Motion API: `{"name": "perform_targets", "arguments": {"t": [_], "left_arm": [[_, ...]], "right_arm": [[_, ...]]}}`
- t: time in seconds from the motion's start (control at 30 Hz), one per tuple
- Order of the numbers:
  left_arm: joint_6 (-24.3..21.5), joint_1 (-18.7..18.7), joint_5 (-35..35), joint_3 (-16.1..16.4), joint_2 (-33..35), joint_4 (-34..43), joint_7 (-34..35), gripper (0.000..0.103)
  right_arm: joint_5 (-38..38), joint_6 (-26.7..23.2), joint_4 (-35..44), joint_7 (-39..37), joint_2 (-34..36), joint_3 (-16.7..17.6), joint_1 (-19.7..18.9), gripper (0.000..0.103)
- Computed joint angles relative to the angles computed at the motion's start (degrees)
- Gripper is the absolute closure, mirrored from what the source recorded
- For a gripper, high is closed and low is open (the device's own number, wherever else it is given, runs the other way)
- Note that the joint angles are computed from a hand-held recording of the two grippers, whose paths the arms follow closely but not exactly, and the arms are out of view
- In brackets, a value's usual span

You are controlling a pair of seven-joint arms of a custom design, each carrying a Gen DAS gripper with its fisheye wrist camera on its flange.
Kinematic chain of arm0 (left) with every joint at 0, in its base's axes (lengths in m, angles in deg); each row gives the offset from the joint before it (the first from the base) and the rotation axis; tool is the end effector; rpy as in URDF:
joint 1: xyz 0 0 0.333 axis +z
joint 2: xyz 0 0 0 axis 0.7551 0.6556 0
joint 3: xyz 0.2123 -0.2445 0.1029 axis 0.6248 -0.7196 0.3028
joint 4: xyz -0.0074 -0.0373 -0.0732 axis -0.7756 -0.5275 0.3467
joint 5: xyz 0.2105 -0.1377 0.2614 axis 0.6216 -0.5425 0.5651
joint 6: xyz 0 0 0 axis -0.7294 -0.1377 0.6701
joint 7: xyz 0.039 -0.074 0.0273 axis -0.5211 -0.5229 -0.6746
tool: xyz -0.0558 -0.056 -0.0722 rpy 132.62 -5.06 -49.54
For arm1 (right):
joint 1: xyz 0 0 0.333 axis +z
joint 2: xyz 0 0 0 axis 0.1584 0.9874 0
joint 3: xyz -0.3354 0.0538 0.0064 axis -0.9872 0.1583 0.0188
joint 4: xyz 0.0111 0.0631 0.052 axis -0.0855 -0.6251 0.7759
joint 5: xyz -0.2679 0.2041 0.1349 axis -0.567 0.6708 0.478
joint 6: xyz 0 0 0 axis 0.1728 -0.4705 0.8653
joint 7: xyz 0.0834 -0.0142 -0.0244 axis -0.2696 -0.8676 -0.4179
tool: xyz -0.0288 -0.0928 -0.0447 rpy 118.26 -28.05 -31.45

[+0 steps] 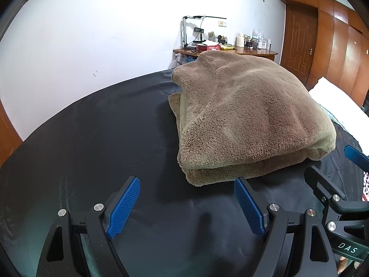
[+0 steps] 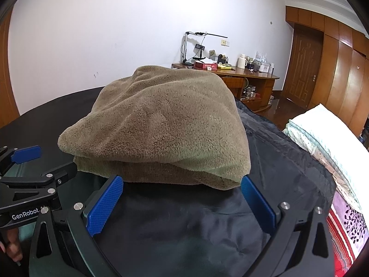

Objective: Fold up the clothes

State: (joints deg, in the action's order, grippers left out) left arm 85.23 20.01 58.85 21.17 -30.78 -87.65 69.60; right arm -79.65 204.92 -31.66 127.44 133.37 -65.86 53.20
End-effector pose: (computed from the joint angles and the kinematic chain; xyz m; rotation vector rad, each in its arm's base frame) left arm 0.6769 -0.3905 0.4526 -1.5971 1.9490 -0.7660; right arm 0.6170 0.4400 0.3364 -1.6819 1.6633 -0.9330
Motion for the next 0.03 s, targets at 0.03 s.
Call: {"name": "perform_targets", "arguments": {"t": [0.03], "left_arm": [[-0.2,0.0,-0.1,0.0,0.1,0.2,0.1,0.018]], "right_arm": [[0.1,-0.1,0.0,-0.1,0.1,0.1,0.0,0.000]]}}
